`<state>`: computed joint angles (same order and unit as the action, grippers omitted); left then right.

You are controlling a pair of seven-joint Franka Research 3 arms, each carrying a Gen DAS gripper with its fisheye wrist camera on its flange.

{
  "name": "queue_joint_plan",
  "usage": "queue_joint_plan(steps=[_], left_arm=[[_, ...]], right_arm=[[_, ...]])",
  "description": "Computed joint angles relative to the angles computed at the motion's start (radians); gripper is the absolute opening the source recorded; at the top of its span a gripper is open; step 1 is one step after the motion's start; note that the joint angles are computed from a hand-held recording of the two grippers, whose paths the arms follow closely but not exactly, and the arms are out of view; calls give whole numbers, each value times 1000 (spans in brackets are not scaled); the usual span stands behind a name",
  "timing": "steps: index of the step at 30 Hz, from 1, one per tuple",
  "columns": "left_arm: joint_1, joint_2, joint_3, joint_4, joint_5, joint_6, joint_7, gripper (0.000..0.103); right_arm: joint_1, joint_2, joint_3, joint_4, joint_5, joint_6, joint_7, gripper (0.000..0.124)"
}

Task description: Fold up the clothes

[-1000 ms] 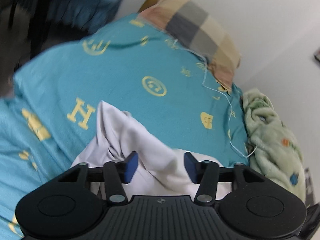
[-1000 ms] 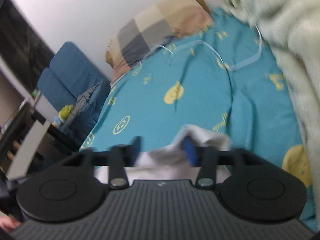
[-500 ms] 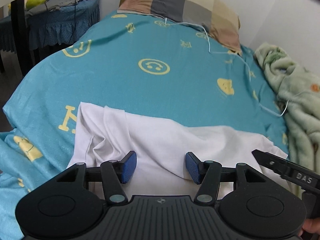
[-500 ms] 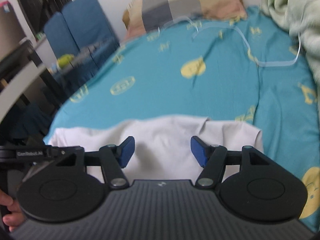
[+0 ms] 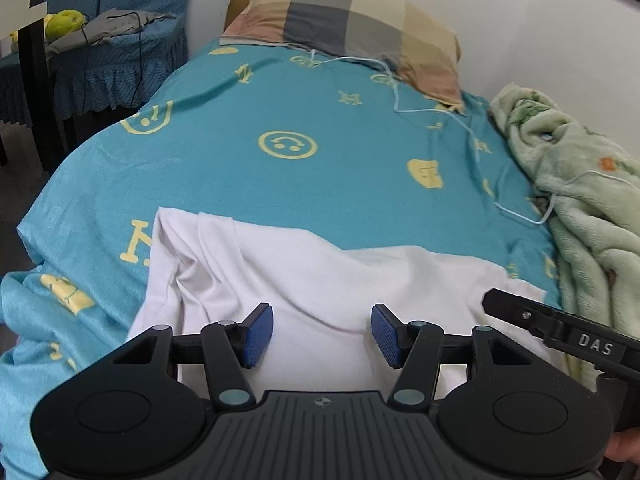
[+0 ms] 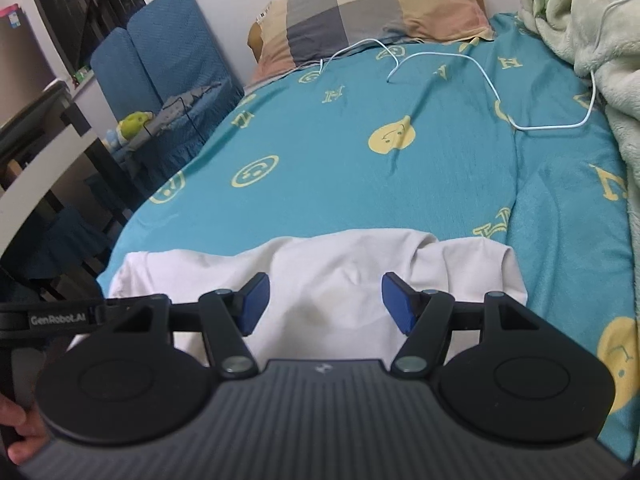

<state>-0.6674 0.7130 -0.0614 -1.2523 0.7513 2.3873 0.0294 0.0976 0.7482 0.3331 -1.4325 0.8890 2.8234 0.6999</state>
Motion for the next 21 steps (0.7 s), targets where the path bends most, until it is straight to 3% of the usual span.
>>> queue_joint_plan(steps=[6,11,14,18,20,21], left_arm=[[-11,49,-17,68,-33,-54,70,57],[-14,26,-1,15,-40,1,8,57],[-18,-57,7,-103,-11,86,-104,57],[-42,-199,18,-288,88,187,-348,58],[-51,-260,19,-370,151,240,-497,62],[-55,-282,22,-405,187,274,-584,72]], right_arm=[[29,-16,-39,-30,-46,-35,49,65],[45,9,-54,-13,-96,-47,93,66],[17,2,-27,-20,-69,-48,95,65],[-34,-41,18,-68,20,-44,55,66],[-61,-81,41,-113,87,-37,9,66],[-73,-103,49,-135,124,-39,-14,66]])
